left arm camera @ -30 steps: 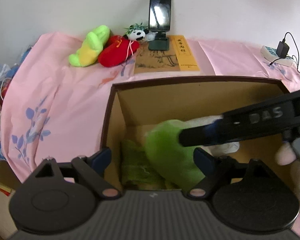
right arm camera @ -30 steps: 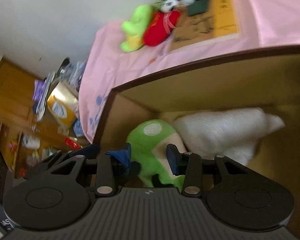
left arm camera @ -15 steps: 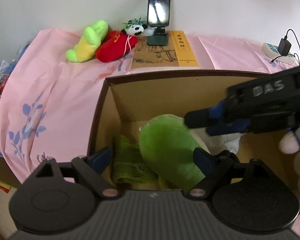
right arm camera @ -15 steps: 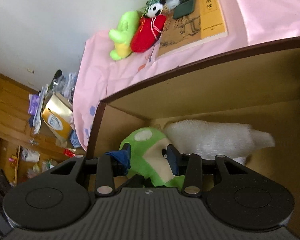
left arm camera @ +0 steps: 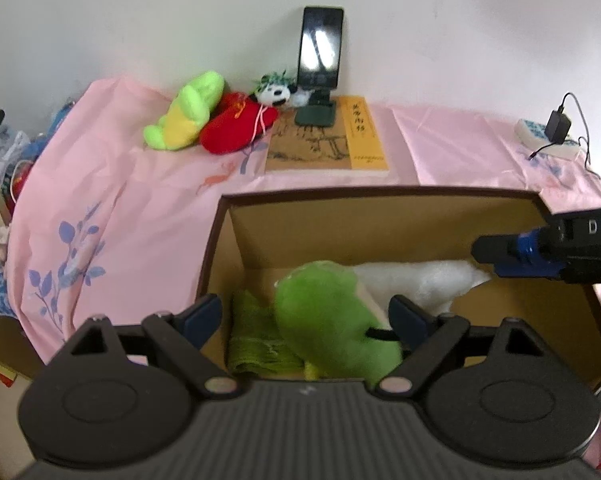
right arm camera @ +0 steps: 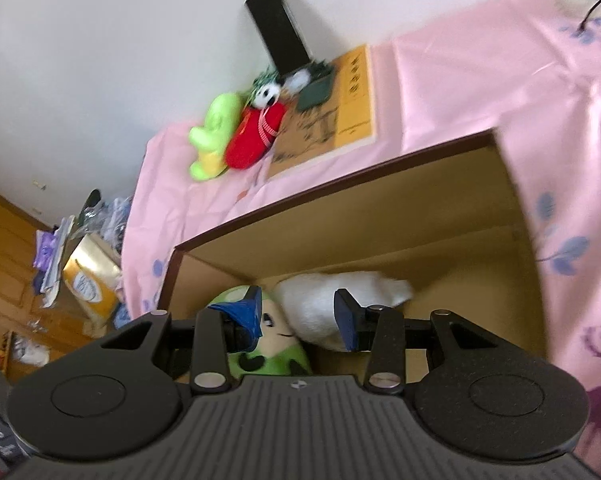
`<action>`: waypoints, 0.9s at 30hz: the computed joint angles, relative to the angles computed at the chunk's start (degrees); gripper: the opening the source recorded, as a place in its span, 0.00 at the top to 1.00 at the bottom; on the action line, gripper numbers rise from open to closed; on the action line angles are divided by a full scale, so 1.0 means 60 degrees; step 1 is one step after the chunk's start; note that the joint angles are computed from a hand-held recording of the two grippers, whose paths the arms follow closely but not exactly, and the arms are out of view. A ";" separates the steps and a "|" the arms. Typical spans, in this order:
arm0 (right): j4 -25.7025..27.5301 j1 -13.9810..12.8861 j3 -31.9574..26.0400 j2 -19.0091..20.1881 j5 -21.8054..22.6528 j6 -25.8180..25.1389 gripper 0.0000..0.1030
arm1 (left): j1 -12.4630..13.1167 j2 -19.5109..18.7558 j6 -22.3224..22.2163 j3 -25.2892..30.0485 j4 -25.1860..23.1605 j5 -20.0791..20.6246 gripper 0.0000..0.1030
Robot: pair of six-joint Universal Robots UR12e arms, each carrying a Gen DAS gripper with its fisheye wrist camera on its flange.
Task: Organize soft objects
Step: 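Lower the green plush toy into the box and open the right gripper, then move the right gripper back to the mint-green sock on the pile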
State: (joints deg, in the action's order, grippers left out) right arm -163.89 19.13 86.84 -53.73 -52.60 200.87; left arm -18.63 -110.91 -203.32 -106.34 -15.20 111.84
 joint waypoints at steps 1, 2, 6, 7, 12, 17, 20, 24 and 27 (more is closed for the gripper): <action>-0.0050 -0.0020 0.0075 -0.0059 -0.0127 -0.0018 0.76 | -0.0051 0.0012 -0.0040 0.0023 0.0012 0.0037 0.12; -0.0121 -0.0046 0.0162 -0.0130 -0.0244 -0.0030 0.76 | -0.0098 0.0016 -0.0076 0.0051 0.0013 0.0052 0.12; -0.0453 -0.0217 0.0504 -0.0356 -0.0212 -0.0030 0.76 | -0.0352 -0.0016 -0.0226 0.0228 -0.0068 0.0204 0.11; -0.0510 -0.0254 0.0581 -0.0413 -0.0198 -0.0082 0.76 | -0.0436 -0.0032 -0.0282 0.0286 -0.0101 0.0245 0.10; -0.0843 -0.0416 0.1116 -0.0799 -0.0419 -0.0674 0.76 | -0.0877 -0.0186 -0.0461 0.0652 -0.0418 0.0674 0.10; -0.1205 -0.0652 0.1700 -0.1151 -0.0581 -0.0984 0.76 | -0.1335 -0.0404 -0.0663 0.1091 -0.0840 0.1089 0.10; -0.1335 -0.0833 0.2009 -0.1340 -0.0635 -0.1029 0.76 | -0.1579 -0.0539 -0.0811 0.1347 -0.1083 0.1298 0.10; -0.1491 -0.1100 0.2392 -0.1577 -0.0558 -0.1141 0.76 | -0.1877 -0.0734 -0.0986 0.1688 -0.1357 0.1460 0.10; -0.1657 -0.1296 0.2703 -0.1769 -0.0519 -0.1275 0.76 | -0.2080 -0.0911 -0.0986 0.1965 -0.1496 0.1475 0.10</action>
State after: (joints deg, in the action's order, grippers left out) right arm -173.83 11.35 103.06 -64.35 -55.71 193.22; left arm -31.11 -116.38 -209.23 -94.55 -24.17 120.69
